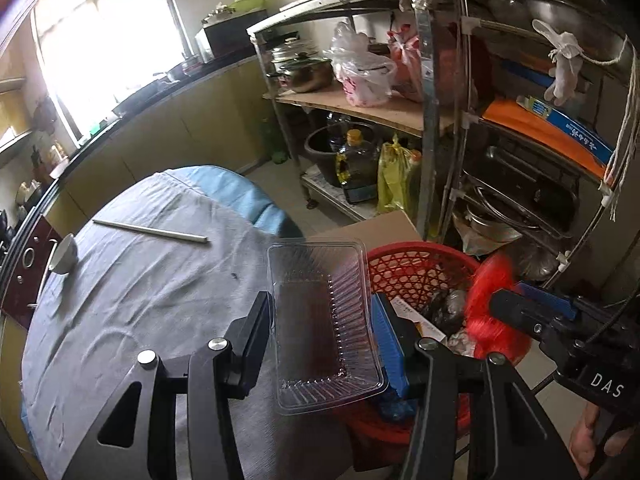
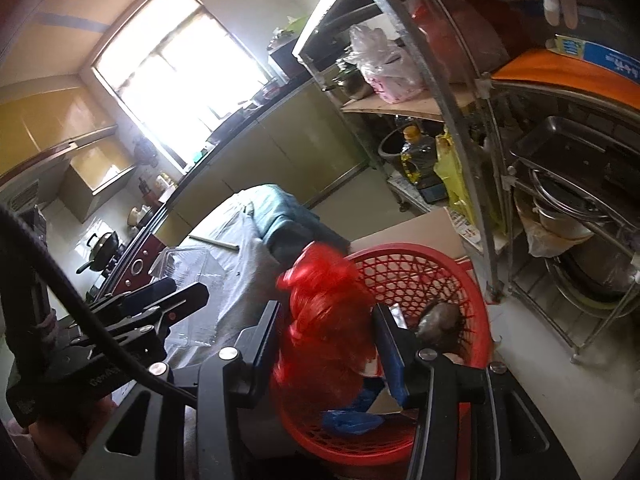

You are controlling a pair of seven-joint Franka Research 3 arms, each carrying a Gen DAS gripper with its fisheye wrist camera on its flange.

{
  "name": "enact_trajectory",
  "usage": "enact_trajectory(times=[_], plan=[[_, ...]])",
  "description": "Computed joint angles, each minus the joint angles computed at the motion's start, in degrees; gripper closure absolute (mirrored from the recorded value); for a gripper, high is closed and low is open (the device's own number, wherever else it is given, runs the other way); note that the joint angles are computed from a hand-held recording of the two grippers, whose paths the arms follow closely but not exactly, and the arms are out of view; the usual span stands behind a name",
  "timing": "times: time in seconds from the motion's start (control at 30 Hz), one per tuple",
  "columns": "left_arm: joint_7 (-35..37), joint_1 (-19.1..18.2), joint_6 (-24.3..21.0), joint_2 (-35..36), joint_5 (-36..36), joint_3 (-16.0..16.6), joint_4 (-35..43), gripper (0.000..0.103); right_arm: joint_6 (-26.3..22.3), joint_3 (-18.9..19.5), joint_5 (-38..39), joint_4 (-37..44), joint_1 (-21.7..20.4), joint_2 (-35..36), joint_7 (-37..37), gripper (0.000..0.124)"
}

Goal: Collect trash
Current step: 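Open both grippers to drop the clear tray and red bag into the basket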

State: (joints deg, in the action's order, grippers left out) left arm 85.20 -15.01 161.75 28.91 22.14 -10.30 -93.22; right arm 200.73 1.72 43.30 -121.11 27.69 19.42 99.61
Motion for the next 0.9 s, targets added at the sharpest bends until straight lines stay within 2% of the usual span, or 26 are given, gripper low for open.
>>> enact_trajectory(times=[0.27,0.37,0.47,0.53,0.63,0.8,0.9], plan=[[12.4,6.0,-6.3,5.9,-13.0,-9.3,6.7,0.048,-0.7,-0.3,0.1,-0.2,-0.6,0.1,0.6,0.074],[15.2,6.4,-8.6,7.4,-17.1,-10.2,8.8,0.047,-0.9,-0.6,0.4,-0.2,-0.5,0.1,1.0,0.074],[16.5,5.8,-10.5,8.2,-19.0,-9.5,10.1,0.046,-1.2,-3.4,3.3,-0.3,2.3,-0.3,-1.2,0.074],[17.0,5.5,-10.6,7.9,-19.6,-9.0,9.7,0.046,-1.2,-4.1,4.9,-0.4,3.0,-0.6,-2.2,0.074],[17.8,5.8,-10.2,6.8,-20.5,-8.7,8.3,0.04,-1.2,-5.1,7.7,-0.1,4.3,-0.8,-3.9,0.074],[23.3,9.1,-8.7,4.7,-24.8,-11.7,5.3,0.037,-2.6,-7.3,12.2,1.9,7.0,-0.2,-8.2,0.074],[25.3,10.1,-7.6,2.7,-26.9,-12.1,3.0,0.037,-3.7,-10.5,15.5,3.3,10.8,0.3,-11.3,0.074]])
